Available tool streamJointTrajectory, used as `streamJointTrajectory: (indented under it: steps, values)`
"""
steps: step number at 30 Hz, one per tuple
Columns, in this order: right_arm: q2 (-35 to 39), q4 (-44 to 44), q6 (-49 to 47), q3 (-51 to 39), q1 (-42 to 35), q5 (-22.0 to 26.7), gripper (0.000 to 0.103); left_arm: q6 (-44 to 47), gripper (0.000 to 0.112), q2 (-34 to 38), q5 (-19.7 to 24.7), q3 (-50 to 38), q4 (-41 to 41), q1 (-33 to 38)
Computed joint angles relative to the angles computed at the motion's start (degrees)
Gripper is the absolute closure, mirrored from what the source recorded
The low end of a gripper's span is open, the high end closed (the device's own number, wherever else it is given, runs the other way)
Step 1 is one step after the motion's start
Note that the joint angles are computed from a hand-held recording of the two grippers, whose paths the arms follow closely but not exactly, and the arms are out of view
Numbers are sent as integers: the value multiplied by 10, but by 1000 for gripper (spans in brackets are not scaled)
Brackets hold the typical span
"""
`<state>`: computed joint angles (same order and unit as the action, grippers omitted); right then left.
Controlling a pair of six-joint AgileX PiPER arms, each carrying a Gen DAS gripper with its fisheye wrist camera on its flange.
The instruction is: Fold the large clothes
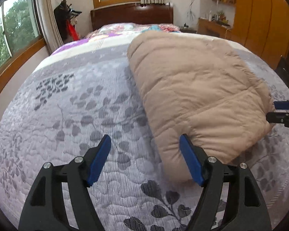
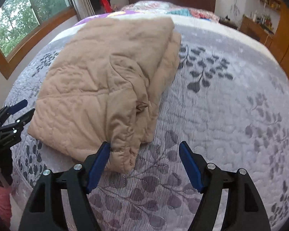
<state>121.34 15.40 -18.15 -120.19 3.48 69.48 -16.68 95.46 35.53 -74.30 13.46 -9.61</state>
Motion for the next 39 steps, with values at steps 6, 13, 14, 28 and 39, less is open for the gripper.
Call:
streamJointTrajectory:
  steps: [6, 13, 14, 28, 39]
  values:
    - [-70, -3, 6, 81, 1, -55, 28, -18, 40, -25, 14, 12, 8, -5]
    - [-195, 38, -58, 231, 6, -109, 4, -74, 22, -88, 54, 40, 27, -43]
    - [-213, 49, -72, 253, 6, -116, 4, -91, 22, -102, 57, 48, 36, -52]
    - [-340, 127, -128, 382, -23, -123, 4, -336, 15, -227, 151, 115, 234, -209]
    - [-396, 157, -145, 443, -56, -117, 4, -424, 15, -271, 205, 147, 279, -283]
